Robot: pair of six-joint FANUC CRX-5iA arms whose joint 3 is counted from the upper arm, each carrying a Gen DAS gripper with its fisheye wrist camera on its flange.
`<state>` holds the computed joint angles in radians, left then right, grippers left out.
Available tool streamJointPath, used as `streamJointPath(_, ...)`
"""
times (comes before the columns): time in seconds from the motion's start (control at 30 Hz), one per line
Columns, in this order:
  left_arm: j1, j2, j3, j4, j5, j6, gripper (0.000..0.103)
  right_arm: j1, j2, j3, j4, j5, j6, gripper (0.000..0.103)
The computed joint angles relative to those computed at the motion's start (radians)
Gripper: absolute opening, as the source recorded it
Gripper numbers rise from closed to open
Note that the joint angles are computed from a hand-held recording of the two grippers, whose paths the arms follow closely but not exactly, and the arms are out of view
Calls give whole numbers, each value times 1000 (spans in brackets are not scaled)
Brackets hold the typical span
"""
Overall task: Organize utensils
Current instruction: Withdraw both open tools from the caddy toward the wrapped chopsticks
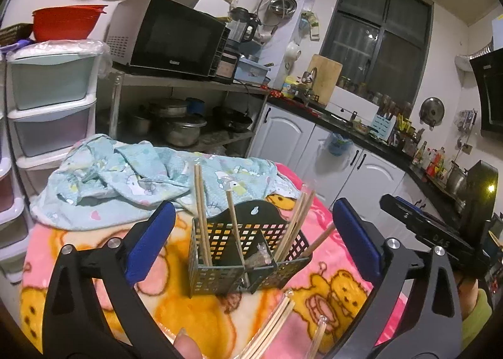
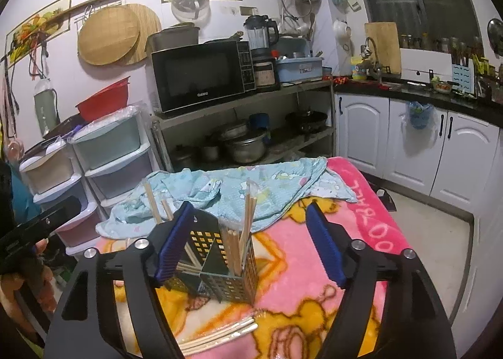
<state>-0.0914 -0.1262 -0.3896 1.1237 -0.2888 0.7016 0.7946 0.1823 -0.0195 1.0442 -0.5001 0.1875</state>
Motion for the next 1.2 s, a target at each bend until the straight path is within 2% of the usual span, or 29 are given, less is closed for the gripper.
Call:
streamJointPath(0.43,17,-46,-44,-45,-36,38,92,16,-86,-105,95,14,-95,83)
streamJointPath(0.87,45,-88,-80,-137,-88,93,92,39,-111,-137,101,-3,-101,87)
streamJointPath(1.2,62,-102,-97,-196,-119,140,92,69,-127,-157,62,-38,-54,89)
